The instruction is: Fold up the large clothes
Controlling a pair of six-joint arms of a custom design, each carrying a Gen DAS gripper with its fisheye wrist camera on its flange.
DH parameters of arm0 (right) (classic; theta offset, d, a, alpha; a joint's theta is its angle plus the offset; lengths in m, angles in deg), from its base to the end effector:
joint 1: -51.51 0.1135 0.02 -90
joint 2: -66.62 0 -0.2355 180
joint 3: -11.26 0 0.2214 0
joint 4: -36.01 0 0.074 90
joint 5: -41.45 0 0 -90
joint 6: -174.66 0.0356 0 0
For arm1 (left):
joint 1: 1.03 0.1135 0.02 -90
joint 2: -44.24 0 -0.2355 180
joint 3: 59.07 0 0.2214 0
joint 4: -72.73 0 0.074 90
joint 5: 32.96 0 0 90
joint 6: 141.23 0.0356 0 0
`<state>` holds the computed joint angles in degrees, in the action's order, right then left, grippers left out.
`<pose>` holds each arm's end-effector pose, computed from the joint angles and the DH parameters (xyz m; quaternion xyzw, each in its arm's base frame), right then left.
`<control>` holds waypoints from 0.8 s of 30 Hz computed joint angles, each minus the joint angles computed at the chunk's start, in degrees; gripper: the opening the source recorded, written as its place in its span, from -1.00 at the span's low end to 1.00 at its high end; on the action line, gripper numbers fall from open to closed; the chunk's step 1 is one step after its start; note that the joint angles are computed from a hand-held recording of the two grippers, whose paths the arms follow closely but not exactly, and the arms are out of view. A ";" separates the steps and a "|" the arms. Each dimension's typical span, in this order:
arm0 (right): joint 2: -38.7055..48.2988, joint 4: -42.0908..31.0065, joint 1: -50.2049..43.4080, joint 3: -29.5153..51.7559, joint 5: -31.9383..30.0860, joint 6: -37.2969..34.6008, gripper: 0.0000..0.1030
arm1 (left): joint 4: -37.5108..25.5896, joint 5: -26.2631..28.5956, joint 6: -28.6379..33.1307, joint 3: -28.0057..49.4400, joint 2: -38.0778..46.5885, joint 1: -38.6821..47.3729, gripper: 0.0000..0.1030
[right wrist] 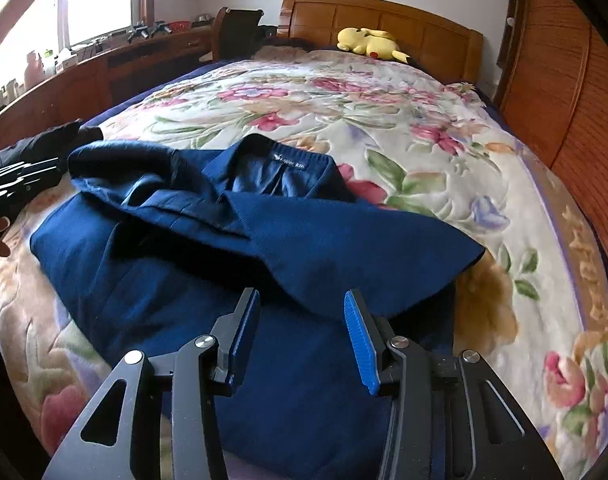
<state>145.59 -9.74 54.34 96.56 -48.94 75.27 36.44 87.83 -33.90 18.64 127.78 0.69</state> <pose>0.2793 0.0140 0.2995 -0.0977 0.8989 -0.0214 0.4267 0.2917 -0.0095 0.2549 0.2264 0.8584 -0.1746 0.4260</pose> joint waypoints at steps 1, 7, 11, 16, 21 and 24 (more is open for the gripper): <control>0.24 -0.16 0.65 0.02 1.78 -0.34 -0.11 | -0.44 0.69 0.71 0.32 0.63 0.60 -0.38; 9.12 -1.08 2.41 6.47 12.93 -3.24 -0.11 | 2.62 -1.37 2.07 -1.43 0.34 1.17 -0.38; 15.08 -0.06 2.09 13.48 16.64 -5.99 -0.11 | 2.24 0.21 2.96 -1.66 0.30 2.38 -0.38; 26.02 -3.71 2.29 29.90 18.15 -6.83 -0.11 | 2.26 1.68 3.06 -0.81 1.13 5.03 -0.38; 36.72 -5.54 5.31 47.63 23.23 -8.22 -0.13 | 3.94 0.35 2.37 -0.55 2.24 6.70 -0.38; 41.19 -6.62 6.99 58.65 24.49 -7.64 -0.13 | 5.21 -0.76 2.51 -0.86 2.51 7.23 -0.38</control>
<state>186.78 -16.36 61.33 155.21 -24.45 67.63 41.65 87.07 -31.39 17.78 130.30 7.92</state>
